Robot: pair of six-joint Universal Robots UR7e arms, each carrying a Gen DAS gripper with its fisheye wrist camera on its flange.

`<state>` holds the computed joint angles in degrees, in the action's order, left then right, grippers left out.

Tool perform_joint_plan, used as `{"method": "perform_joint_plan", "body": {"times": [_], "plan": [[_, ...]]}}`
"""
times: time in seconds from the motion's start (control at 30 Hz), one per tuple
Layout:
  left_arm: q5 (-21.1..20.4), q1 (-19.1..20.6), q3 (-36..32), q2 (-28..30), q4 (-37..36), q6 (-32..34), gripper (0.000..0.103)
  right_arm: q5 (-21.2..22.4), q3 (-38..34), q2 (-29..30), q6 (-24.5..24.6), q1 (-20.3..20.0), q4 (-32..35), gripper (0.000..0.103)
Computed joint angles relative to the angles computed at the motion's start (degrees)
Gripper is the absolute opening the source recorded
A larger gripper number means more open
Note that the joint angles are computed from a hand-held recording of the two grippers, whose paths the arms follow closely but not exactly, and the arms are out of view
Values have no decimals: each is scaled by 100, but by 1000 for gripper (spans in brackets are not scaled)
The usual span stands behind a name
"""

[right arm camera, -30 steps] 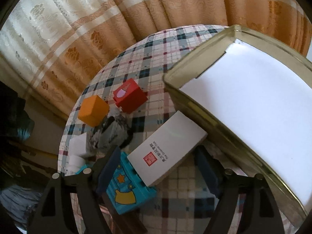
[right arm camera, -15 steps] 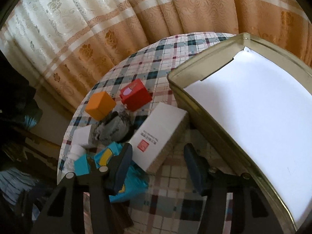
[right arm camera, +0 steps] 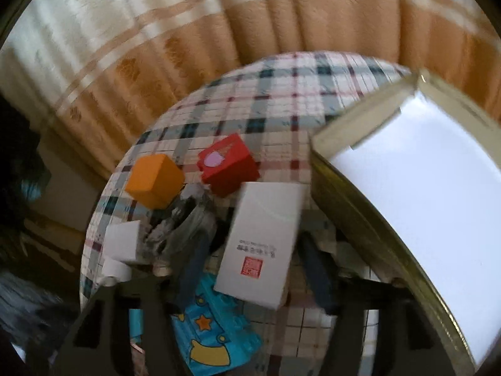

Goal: Organize rigid objects
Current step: 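Grasp the white box with the right tool and lift it, then carry the white box with the right tool while the left tool grasps the pink-framed picture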

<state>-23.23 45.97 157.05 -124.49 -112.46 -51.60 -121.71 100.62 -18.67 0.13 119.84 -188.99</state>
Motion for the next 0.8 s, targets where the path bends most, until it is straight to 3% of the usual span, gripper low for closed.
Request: {"method": "perform_joint_plan", "body": {"times": [0.13, 0.27, 0.37, 0.57, 0.63, 0.8], "plan": [[-89, 6, 17, -159, -96, 127, 102, 79, 307, -169, -128, -4, -451, 44], [-210, -12, 33, 23, -401, 254, 102, 108, 807, -442, -435, 93, -1373, 44], [-280, -73, 83, 240, -752, 455, 102, 146, 1170, -670, -412, 102, -1660, 44], [-784, 426, 33, 1568, -2625, 1571, 102, 146, 1630, -898, -224, 62, -1962, 44], [-906, 679, -111, 1946, -2797, 1610, 102, 134, 1731, -956, -209, 66, -2000, 44], [-540, 706, -203, 2409, -2870, 1459, 101, 180, 1805, -969, -187, 50, -2009, 44]]}}
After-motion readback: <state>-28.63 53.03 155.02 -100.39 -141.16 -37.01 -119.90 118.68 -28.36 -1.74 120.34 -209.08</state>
